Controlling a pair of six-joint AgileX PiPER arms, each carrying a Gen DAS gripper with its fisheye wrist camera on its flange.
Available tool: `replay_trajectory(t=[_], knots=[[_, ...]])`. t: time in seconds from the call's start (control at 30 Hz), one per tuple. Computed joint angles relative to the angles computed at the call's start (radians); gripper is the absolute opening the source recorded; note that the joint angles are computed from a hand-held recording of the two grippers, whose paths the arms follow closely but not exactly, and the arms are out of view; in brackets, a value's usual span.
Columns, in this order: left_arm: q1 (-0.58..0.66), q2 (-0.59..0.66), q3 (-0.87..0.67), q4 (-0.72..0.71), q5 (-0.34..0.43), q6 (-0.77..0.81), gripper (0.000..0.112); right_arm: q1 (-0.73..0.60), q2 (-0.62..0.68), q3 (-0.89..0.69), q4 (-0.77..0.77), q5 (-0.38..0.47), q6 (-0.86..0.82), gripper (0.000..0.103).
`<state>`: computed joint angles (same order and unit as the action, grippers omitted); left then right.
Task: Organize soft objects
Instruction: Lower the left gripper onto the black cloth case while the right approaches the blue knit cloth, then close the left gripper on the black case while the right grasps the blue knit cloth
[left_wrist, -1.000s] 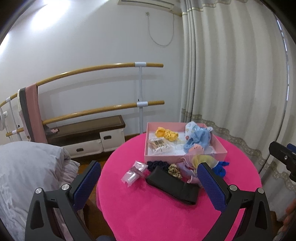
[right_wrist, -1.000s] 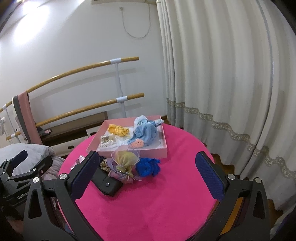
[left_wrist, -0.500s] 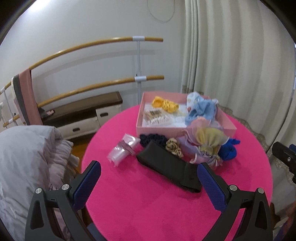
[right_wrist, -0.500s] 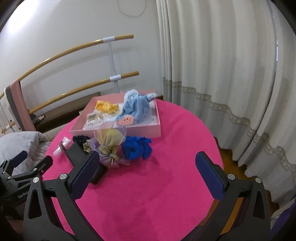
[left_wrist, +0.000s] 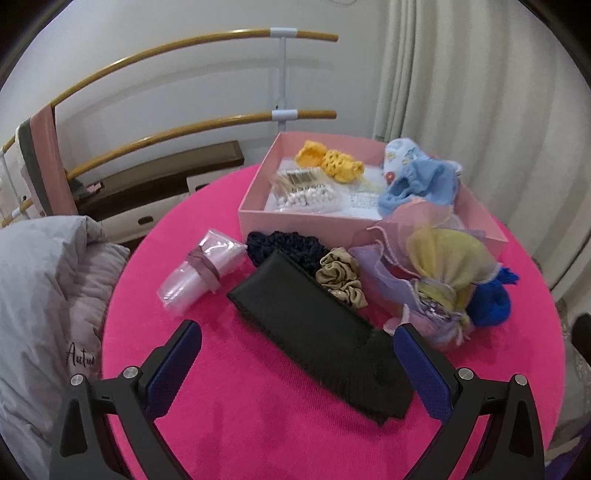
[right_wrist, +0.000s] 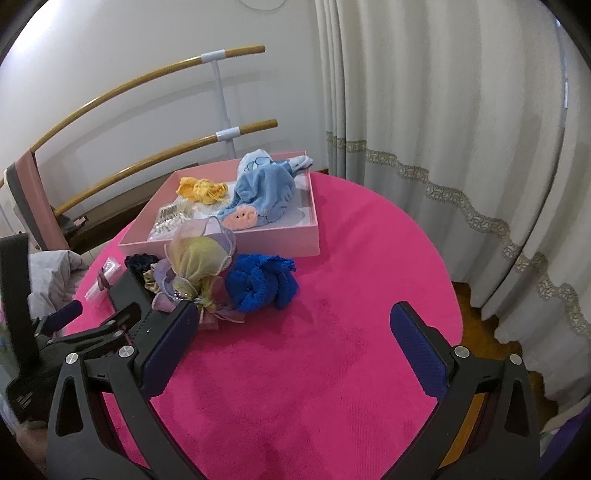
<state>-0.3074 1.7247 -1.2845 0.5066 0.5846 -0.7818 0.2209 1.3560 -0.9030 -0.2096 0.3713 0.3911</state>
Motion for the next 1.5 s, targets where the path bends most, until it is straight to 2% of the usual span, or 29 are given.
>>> replay_trajectory(t=[0.1,0.33,0.5,0.67,0.73,0.8,0.93,1.03,1.13,1.2,1.27,1.5], knots=[[-0.001,0.084,-0.073,0.007,0.036,-0.010,0.103,-0.016,0.023,-0.009,0.042,-0.010,-0.048,0.103],[0.020,0.180,-0.132,0.006,0.007,-0.023,0.103,-0.027,0.091,-0.035,0.107,-0.022,-0.114,0.103],[0.042,0.167,-0.087,-0.071,-0.031,0.043,0.085,-0.033,0.125,-0.047,0.143,-0.033,-0.153,0.103],[0.038,0.209,-0.149,-0.063,0.014,0.041,0.091,-0.033,0.188,-0.096,0.145,-0.038,-0.164,0.103],[0.044,0.214,-0.158,-0.095,0.007,0.074,0.087,-0.027,0.214,-0.120,0.136,-0.031,-0.162,0.103],[0.048,0.194,-0.127,-0.123,-0.028,0.121,0.073,-0.018,0.247,-0.145,0.119,-0.025,-0.154,0.103],[0.074,0.138,-0.050,-0.190,-0.079,0.189,0.063,-0.021,0.316,-0.198,0.132,-0.004,-0.171,0.101],[0.107,0.121,-0.030,-0.283,-0.102,0.265,0.061,-0.036,0.362,-0.234,0.251,0.011,-0.292,0.093],[0.112,0.126,-0.043,-0.268,-0.095,0.254,0.061,-0.030,0.395,-0.265,0.301,0.012,-0.345,0.086],[0.107,0.128,-0.048,-0.261,-0.092,0.258,0.060,-0.034,0.407,-0.269,0.387,0.006,-0.428,0.060],[0.114,0.123,-0.041,-0.281,-0.100,0.285,0.058,-0.041,0.409,-0.268,0.479,0.008,-0.517,0.043],[0.141,0.077,-0.003,-0.381,-0.109,0.390,0.047,-0.042,0.332,-0.170,0.526,-0.044,-0.551,0.034]])
